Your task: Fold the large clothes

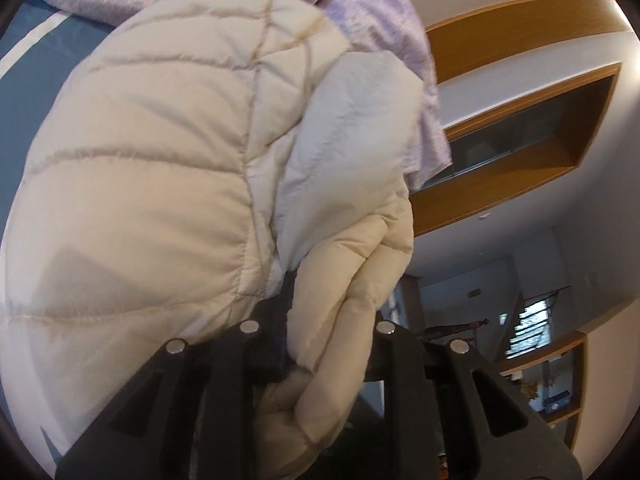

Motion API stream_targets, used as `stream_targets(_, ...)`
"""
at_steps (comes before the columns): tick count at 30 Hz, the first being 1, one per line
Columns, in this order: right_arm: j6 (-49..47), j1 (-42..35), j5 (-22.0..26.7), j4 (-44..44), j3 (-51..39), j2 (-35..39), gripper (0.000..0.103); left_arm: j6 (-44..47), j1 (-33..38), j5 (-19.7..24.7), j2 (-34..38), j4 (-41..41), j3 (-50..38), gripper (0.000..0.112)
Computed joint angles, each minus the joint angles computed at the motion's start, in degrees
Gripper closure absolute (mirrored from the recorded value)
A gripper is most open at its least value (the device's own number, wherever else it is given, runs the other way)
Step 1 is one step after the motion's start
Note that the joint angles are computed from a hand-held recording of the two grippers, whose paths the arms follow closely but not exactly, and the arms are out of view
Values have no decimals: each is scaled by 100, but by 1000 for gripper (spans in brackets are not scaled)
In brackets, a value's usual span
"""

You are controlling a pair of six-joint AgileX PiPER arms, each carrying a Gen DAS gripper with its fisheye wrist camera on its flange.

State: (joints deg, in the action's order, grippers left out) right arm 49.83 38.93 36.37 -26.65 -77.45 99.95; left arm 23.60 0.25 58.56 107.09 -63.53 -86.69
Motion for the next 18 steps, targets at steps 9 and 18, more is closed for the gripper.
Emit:
stream_targets(9,-17,-182,149,-284,753,-781,48,-1208,-756,-509,350,1579,-580,89)
stream_targets(18,-210,-645,-13,-239,1449,-1360,48,-1684,-1117,-665,484,2182,-814,89)
